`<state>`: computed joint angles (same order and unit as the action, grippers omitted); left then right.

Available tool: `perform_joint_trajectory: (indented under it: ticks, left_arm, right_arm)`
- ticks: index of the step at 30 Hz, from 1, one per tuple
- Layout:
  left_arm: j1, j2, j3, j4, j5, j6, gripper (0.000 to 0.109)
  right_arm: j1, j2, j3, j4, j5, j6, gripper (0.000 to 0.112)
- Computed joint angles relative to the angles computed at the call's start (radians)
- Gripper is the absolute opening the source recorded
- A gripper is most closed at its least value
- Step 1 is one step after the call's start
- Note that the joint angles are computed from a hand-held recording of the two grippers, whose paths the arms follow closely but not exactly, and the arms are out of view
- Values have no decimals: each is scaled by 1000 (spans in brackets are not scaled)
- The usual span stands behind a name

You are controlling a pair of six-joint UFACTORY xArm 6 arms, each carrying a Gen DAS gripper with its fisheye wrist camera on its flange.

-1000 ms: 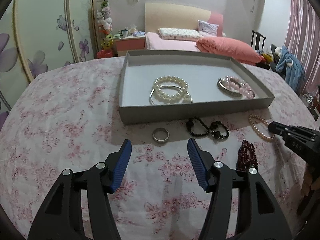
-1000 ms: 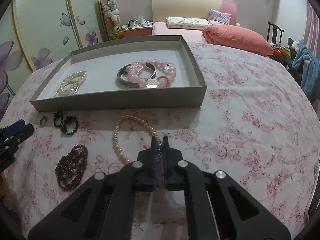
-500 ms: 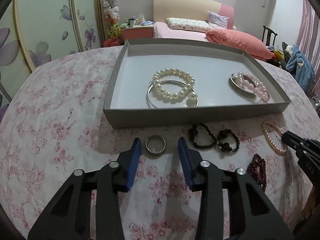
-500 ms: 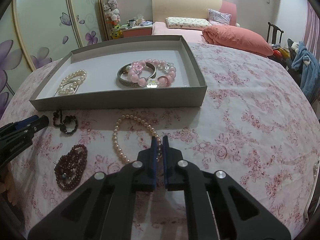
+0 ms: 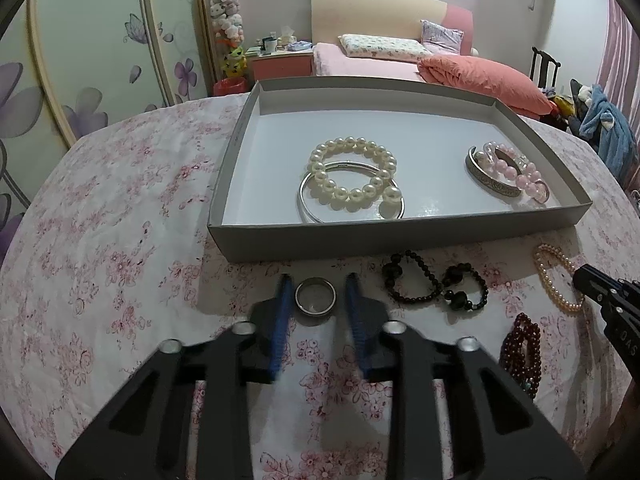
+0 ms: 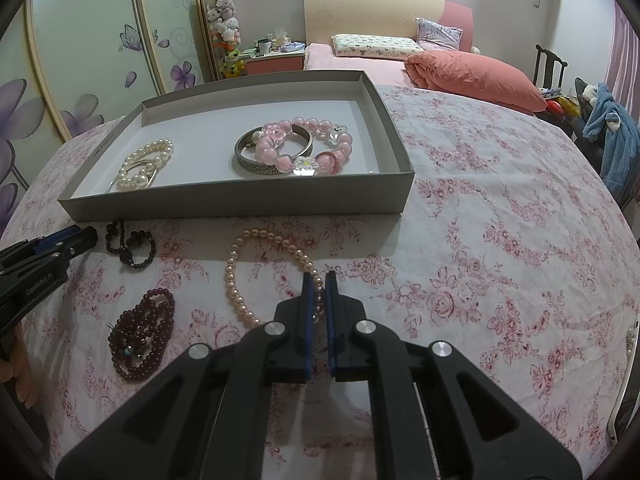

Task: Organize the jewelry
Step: 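Close the left gripper on the silver ring while the right gripper grasps the pink pearl bracelet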

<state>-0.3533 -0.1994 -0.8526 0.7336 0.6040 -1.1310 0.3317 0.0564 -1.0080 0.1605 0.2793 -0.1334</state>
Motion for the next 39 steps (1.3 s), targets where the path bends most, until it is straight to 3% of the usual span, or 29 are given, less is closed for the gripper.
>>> perform_joint_trajectory:
  ticks: [24, 33, 39]
  left_arm:
    - [-33, -56, 53, 9, 22, -3, 23]
    - [-19, -115, 115, -3, -25, -31, 23]
    - [-25, -161, 145, 69, -26, -110, 23]
  right_arm:
    - [1, 0, 1, -15, 0, 12, 7]
    - [5, -34, 35, 245, -52, -186, 6]
    - [40, -92, 71, 475, -101, -371, 6]
